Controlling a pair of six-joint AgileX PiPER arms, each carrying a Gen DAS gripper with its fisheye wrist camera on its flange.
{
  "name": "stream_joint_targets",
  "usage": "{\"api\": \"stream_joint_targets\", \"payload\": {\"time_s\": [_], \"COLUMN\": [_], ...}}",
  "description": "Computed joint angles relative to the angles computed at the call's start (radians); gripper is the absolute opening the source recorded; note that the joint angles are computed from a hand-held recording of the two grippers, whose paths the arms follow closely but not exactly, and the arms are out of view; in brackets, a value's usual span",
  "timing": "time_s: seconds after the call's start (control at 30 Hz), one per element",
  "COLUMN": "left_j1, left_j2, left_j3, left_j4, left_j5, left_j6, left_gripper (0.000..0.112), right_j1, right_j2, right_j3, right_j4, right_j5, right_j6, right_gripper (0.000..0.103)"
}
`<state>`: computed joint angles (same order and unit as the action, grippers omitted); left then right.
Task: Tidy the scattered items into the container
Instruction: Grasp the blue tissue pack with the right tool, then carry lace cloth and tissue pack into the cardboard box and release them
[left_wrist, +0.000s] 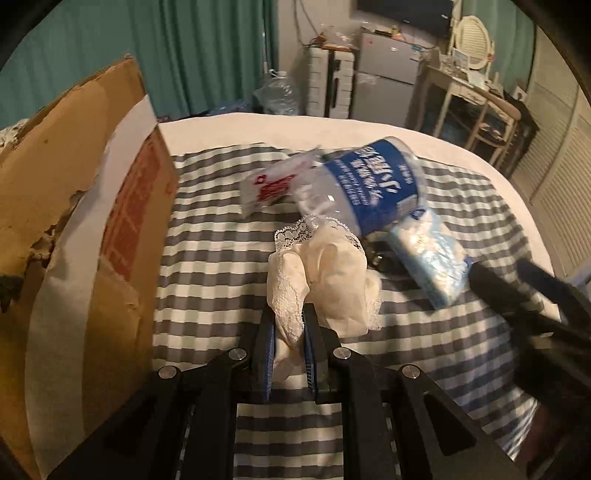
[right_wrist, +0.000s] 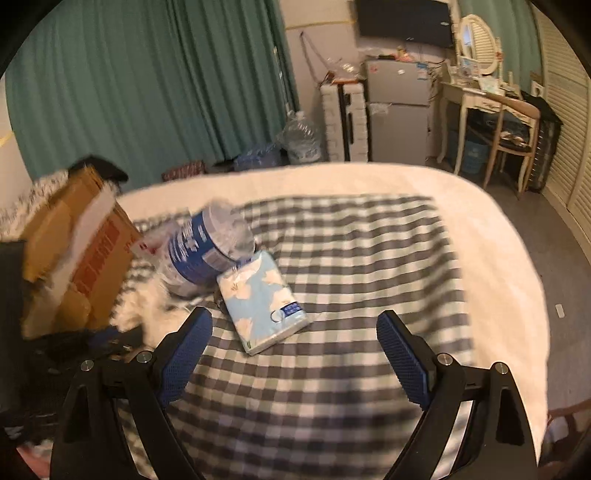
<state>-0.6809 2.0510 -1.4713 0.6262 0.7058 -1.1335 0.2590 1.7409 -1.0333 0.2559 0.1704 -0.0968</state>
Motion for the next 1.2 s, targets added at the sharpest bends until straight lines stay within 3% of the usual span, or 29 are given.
{"api": "stream_joint_targets", "payload": {"time_s": [0.2, 0.23, 0.27, 0.53, 0.77, 1.03, 1.2], "left_j1": [0.006, 0.007, 0.007, -0.008, -0.067, -0.114, -0.033], "left_j2": [0.019, 0.022, 0.023, -0.038, -0.197, -0.485, -0.668], "left_j3": [-0.018, -0.019, -0.019, 0.024, 0.112, 0.223, 0.341], "left_j4": [-0.011, -0.016, -0.022, -0.011, 0.054, 0.201, 0.191], "left_j5": [0.004, 0.003, 0.002, -0.007, 0.002, 0.071, 0.079], "left_j6": [-0.001, 0.001, 0.003, -0.021, -0.08, -0.173, -0.145], "left_gripper": [0.014, 0.014, 0.014, 0.014, 0.014, 0.014, 0.014], "right_j1": [0.055, 0.058, 0.056, 0.059, 0.076, 0.268, 0.396], "right_j2": [0.179, 0.195, 0.205, 0.039, -0.189, -0.374, -0.33], "right_j3": [-0.208, -0.232, -0.25, -0.067, 0.032, -0.062, -0.229], "right_j4": [-0.321, -0.308, -0.255, -0.247, -0.266, -0.47, -0.485], "right_j5": [0.138, 0.161, 0.184, 0.166, 0.255, 0.441, 0.512], "right_j6": [0.28, 0.261, 0.202, 0.197, 0.278, 0.526, 0.586], "right_gripper": [0.091, 0.085, 0.06, 0.059, 0.059, 0.059, 0.06]}}
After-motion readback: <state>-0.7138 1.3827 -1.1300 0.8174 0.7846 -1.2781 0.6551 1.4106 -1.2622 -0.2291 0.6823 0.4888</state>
